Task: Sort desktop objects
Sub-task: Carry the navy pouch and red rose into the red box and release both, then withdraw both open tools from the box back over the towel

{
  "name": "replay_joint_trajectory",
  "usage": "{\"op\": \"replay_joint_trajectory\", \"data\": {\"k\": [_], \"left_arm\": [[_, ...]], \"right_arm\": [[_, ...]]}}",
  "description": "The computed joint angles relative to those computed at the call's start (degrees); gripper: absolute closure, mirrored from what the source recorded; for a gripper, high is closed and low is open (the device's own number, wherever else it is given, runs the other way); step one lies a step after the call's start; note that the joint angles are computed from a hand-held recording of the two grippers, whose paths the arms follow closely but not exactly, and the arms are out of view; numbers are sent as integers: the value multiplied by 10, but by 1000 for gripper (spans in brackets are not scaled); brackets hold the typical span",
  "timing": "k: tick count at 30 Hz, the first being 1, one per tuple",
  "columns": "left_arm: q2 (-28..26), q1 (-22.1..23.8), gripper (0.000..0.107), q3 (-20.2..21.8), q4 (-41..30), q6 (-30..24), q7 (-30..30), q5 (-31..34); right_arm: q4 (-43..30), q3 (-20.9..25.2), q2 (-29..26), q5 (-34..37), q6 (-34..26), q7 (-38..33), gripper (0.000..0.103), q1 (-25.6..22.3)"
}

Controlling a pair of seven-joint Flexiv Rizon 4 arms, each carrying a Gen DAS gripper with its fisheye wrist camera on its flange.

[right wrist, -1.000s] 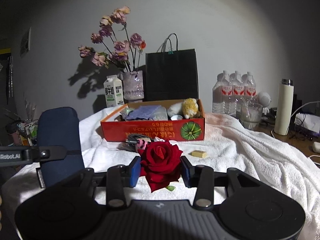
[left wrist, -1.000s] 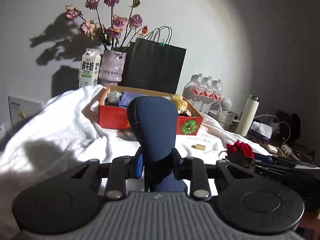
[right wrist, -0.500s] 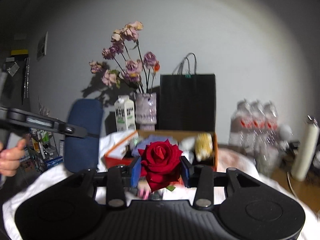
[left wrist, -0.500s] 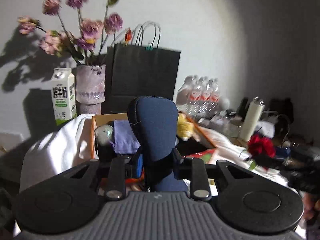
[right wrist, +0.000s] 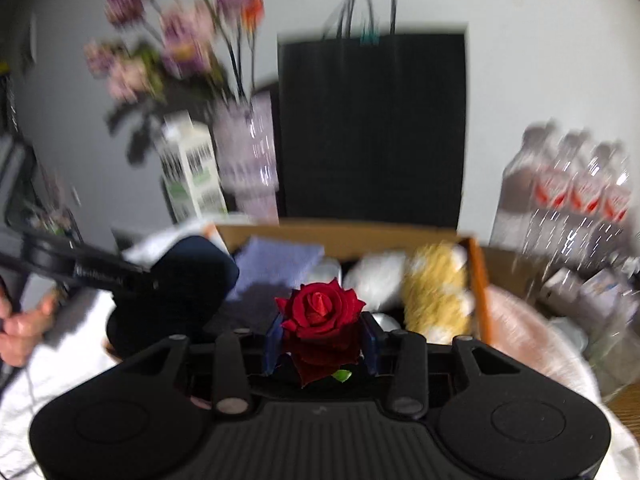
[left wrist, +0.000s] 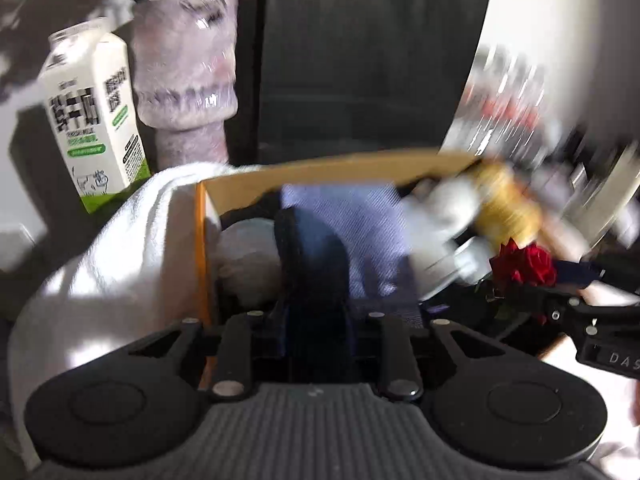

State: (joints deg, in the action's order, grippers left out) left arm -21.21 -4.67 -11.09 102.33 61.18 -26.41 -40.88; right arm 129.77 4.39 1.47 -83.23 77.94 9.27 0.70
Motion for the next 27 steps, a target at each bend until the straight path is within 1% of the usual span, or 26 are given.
{"op": "replay_joint_trajectory", "data": {"k": [1, 2, 3, 4, 5, 6, 7, 8, 9, 10, 12, 15, 17, 18, 20, 21, 23, 25, 26, 27], "left_arm": [[-9, -8, 81, 7, -4, 11, -11, 18], [-12, -7, 79, 5, -2, 12, -11, 18], [-12, -3, 72, 0, 2, 13, -5, 12], [-11, -2, 67, -1, 5, 16, -8, 11], [-10, -4, 59, 3, 5, 15, -19, 17], [-7, -1, 53, 2, 5, 5, -17, 19], [-5, 2, 49, 2, 4, -4, -12, 20], [1, 5, 39, 1, 8, -5, -6, 15], [3, 5, 33, 1, 7, -2, -6, 12], [10, 7, 30, 0, 10, -1, -4, 3], [21, 6, 16, 2, 13, 4, -16, -15], [39, 1, 10, 15, 15, -2, -63, -25], [49, -7, 8, 29, 17, -4, -110, -10], [56, -7, 8, 32, 20, -9, -123, -7], [74, -4, 8, 30, 39, -11, -112, -30], [84, -5, 8, 29, 51, -8, -104, -45], [101, -12, 8, 38, 71, -1, -111, -48], [123, -23, 8, 47, 104, 29, -112, -46], [138, -29, 8, 49, 127, 49, -104, -54], [158, -34, 8, 46, 157, 67, -69, -93]], "right_arm": [[-7, 1, -18, 14, -8, -14, 64, 5], [-11, 4, -32, 33, -20, -36, 64, 13], [-15, 4, -45, 51, -29, -52, 64, 20], [-17, 3, -54, 63, -34, -61, 62, 26], [-17, 1, -63, 74, -34, -66, 58, 31], [-17, 0, -67, 98, -35, -77, 50, 35], [-14, -1, -69, 121, -31, -88, 44, 38], [-11, -5, -68, 126, -22, -85, 37, 39], [-6, -9, -62, 118, -17, -74, 36, 38], [-1, -10, -55, 117, -21, -68, 36, 39], [7, -5, -34, 126, -41, -66, 32, 40], [16, 7, 0, 124, -71, -66, 27, 37], [13, 17, 18, 126, -105, -72, 26, 37], [15, 23, 30, 131, -125, -80, 26, 38], [19, 36, 53, 146, -158, -92, 25, 40], [19, 40, 60, 153, -167, -96, 23, 40], [29, 47, 80, 161, -172, -97, 22, 38], [39, 58, 99, 181, -182, -98, 21, 40], [48, 64, 111, 185, -183, -92, 19, 39], [59, 70, 125, 179, -180, -76, 16, 37]]}}
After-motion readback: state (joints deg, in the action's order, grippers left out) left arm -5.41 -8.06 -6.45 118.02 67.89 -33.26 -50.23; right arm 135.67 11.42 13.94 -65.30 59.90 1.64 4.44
